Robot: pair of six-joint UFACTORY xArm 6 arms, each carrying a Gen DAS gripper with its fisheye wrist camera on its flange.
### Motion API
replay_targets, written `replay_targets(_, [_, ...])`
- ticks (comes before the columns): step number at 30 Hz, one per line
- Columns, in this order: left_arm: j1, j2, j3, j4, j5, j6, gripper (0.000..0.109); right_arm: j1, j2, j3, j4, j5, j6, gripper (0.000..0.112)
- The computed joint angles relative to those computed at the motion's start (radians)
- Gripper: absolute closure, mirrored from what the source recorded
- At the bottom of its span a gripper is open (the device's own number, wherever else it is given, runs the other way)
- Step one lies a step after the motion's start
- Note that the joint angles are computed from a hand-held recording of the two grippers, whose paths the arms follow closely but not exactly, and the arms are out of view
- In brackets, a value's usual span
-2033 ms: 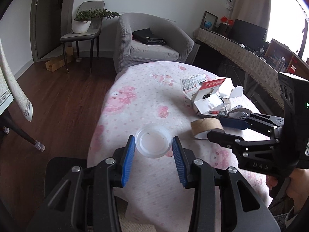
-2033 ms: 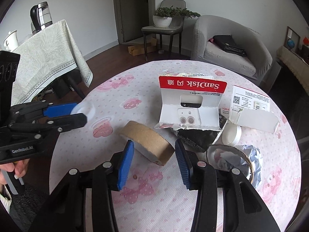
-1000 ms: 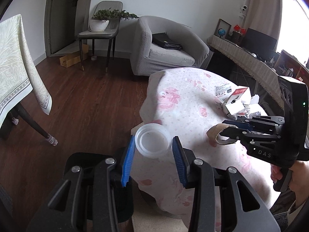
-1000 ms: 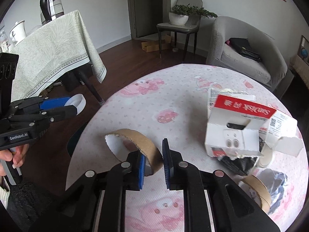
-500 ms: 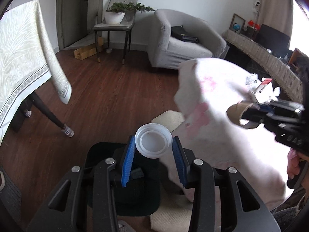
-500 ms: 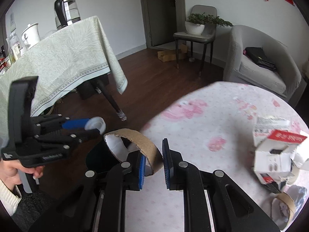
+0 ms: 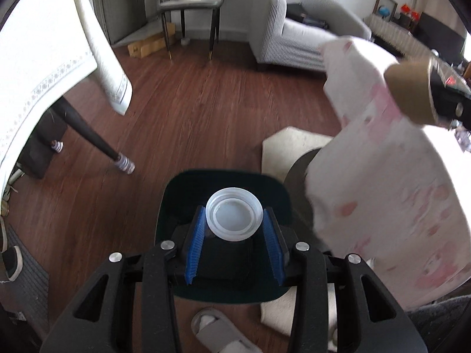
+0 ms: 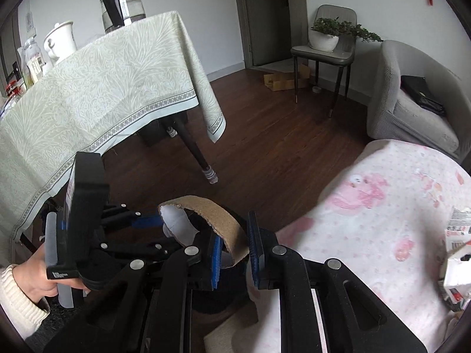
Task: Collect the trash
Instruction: 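Carry the lid and tape roll over the green bin and open both grippers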
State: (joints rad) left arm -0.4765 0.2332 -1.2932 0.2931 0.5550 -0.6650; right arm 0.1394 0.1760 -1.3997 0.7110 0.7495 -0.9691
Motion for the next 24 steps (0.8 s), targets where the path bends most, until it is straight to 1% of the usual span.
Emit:
replay_targets(10, [0.019, 0.003, 0.057, -0.075, 0.026, 0.097, 0.067, 0.065, 0.049, -0.022, -0.070, -0.008, 0.097, 0.096])
replay_targets(11, [0.024, 0.002, 0.064, -0.103, 0.031, 0.122, 0.066, 0.070, 0.056, -0.026, -0.077, -0.008, 0.105, 0.096])
replay_targets(12, [0.026, 0.002, 0.067, -0.122, 0.039, 0.138, 0.066, 0.076, 0.061, -0.027, -0.084, -0.011, 0.111, 0.096])
replay_targets(14, [0.028, -0.001, 0.068, -0.110, 0.068, 0.118, 0.061, 0.092, 0.076, -0.035, -0.104, -0.019, 0.126, 0.096])
replay_targets(16, [0.036, -0.015, 0.090, -0.134, 0.053, 0.133, 0.053, 0.106, 0.087, -0.033, -0.127, -0.028, 0.142, 0.096])
replay_targets(18, [0.039, -0.030, 0.109, -0.130, 0.040, 0.130, 0.051, 0.115, 0.112, -0.049, -0.155, -0.022, 0.169, 0.096])
replay_targets(20, [0.045, -0.048, 0.132, -0.134, 0.018, 0.136, 0.050, 0.124, 0.134, -0.063, -0.178, -0.016, 0.196, 0.096])
replay_targets(24, [0.063, -0.095, 0.174, -0.095, -0.015, 0.097, 0.050, 0.138, 0.178, -0.094, -0.221, 0.001, 0.242, 0.096])
